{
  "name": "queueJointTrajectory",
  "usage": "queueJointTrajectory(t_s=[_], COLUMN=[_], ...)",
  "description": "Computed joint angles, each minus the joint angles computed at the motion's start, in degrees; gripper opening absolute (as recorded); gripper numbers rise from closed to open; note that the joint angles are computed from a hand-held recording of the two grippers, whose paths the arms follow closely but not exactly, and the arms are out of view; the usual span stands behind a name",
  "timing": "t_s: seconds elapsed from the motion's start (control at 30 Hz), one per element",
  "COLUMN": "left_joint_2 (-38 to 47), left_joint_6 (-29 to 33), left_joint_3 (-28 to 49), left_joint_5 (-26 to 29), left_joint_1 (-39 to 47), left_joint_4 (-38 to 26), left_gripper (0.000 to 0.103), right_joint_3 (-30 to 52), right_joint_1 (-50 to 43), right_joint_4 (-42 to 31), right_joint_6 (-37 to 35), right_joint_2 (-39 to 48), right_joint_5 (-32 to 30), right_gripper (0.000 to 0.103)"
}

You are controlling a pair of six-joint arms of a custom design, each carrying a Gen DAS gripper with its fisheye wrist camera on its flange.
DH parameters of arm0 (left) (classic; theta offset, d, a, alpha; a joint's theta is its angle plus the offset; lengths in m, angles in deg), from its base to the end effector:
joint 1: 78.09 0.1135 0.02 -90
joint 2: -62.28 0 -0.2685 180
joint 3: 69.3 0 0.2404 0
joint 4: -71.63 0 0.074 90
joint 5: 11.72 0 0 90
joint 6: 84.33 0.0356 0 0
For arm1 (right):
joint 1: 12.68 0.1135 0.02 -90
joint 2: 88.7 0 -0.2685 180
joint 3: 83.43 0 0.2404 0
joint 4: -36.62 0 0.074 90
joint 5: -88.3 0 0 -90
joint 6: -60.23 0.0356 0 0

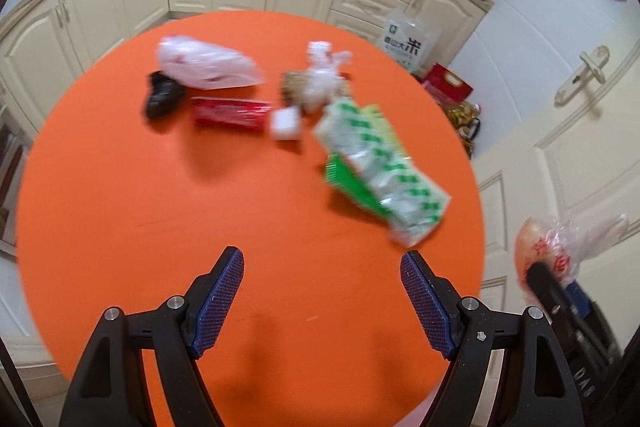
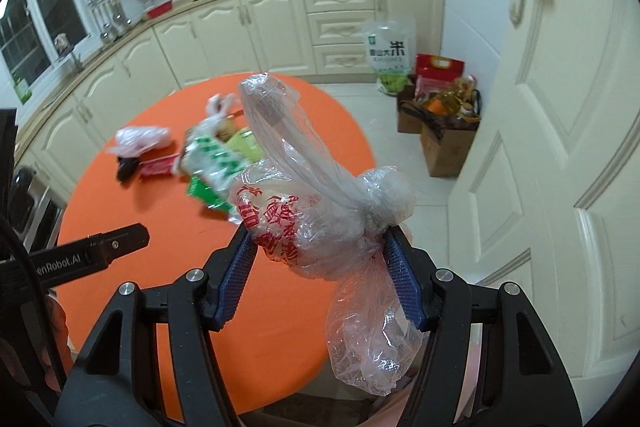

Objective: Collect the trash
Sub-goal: 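Grasp the green-checked packet with the left tool while the right tool holds the bag, then carry the packet in the left tool and bag in the right tool to the bin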

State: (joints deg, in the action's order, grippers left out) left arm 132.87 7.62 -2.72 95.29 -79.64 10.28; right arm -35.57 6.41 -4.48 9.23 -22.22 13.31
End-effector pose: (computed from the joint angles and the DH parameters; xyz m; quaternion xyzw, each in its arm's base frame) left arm 0.2153 -0.0162 0.2517 0.0610 0.9648 -0.1438 0.2115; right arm 0.1876 0.0552 0.1893 0.1990 0.9367 0.0155 0.2876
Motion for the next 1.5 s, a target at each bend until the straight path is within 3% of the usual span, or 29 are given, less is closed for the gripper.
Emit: queueJointTrajectory(t_s=[0.3,0.43,0.67,0.77,0.8,0.83,0.9,1.1,1.5], left_joint_2=[16.2,22.0,31.2,32.4,32.5,32.9,32.3,29.2,16.4], left_joint_6=[-17.0,-22.4,-31.0,-31.2,-31.0,-30.5,-29.1,-24.2,-12.9], left_joint_3=[9.2,12.5,18.7,19.3,19.2,19.4,18.2,15.3,7.7], left_joint_5=[-8.0,-6.1,-9.4,-10.2,-10.2,-11.4,-10.0,-4.6,-1.7], left_joint_1=[-13.3,-14.0,-16.3,-17.5,-17.9,-18.6,-18.5,-16.0,-10.0], left_joint_4=[4.9,5.9,6.0,7.6,8.3,8.4,10.5,10.2,4.1], left_gripper=[0.077,0.077,0.077,0.077,0.069,0.068,0.045,0.023,0.016], right_joint_3=[-3.0,-2.2,0.0,0.8,0.7,0.8,0.9,0.8,-1.4], right_joint_1=[-20.0,-24.6,-27.4,-27.5,-27.5,-27.4,-27.6,-28.8,-23.6], right_joint_4=[9.1,12.5,16.4,17.4,17.7,18.0,18.2,17.7,13.8], right_joint_6=[-14.0,-17.5,-21.0,-21.9,-22.0,-22.0,-22.0,-22.4,-17.8], right_joint_2=[3.1,8.3,15.5,17.7,18.1,18.8,19.3,19.7,12.8], right_joint_5=[-12.2,-15.2,-19.1,-19.9,-20.0,-20.2,-20.6,-21.5,-19.4], right_gripper=[0.062,0.062,0.062,0.062,0.062,0.062,0.062,0.062,0.062])
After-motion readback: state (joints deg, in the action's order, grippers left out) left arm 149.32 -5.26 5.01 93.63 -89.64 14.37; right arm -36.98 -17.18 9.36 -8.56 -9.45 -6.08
